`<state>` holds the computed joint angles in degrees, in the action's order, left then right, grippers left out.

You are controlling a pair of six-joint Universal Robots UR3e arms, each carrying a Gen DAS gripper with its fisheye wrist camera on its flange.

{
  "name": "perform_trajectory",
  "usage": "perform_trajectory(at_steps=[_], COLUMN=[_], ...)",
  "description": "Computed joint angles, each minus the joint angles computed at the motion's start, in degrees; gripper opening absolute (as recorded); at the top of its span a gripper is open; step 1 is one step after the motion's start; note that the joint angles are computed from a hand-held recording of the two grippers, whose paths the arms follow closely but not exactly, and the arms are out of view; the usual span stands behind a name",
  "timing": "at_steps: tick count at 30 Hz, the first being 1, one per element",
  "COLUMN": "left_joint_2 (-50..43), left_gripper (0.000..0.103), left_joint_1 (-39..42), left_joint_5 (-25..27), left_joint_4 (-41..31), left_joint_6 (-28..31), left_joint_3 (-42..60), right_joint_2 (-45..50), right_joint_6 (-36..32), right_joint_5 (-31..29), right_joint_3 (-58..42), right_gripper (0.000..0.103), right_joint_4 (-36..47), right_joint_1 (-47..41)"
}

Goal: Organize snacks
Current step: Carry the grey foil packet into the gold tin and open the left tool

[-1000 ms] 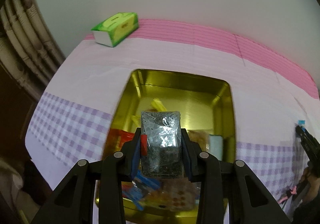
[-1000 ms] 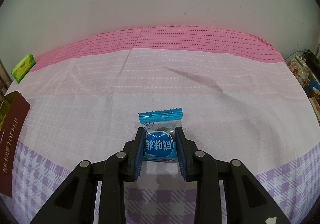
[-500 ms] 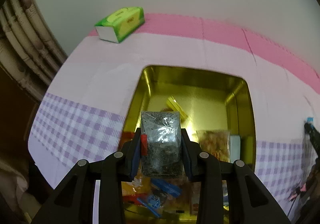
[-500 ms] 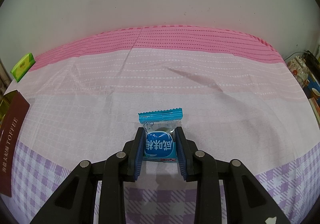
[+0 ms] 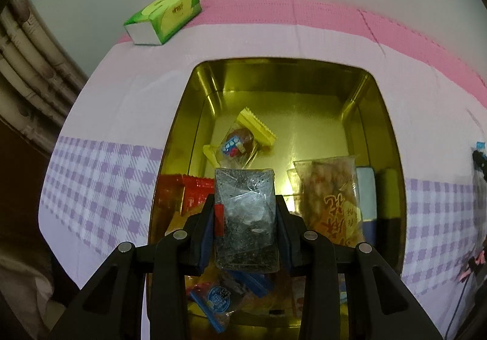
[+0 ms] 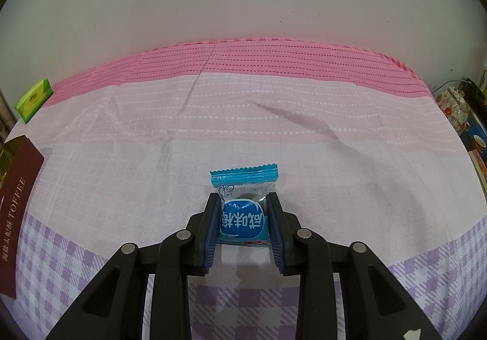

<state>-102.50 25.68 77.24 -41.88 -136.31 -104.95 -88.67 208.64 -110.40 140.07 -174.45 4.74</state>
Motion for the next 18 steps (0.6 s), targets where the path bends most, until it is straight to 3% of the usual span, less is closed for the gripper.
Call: perform_trajectory(at_steps=[18], left_joint_2=[5.49], left_gripper=[0.041], left_joint_1=[1.96], left_joint_5=[-2.93], left_joint_4=[0.89], left_joint_6=[2.0], left_joint_3=[-1.92], right_joint_2=[0.37], right_joint_6=[0.15], right_joint_5=[-0.22], right_joint_3=[-0.19], right_gripper=[0.029], right_joint_4=[-0.03], right_joint_1=[0.23])
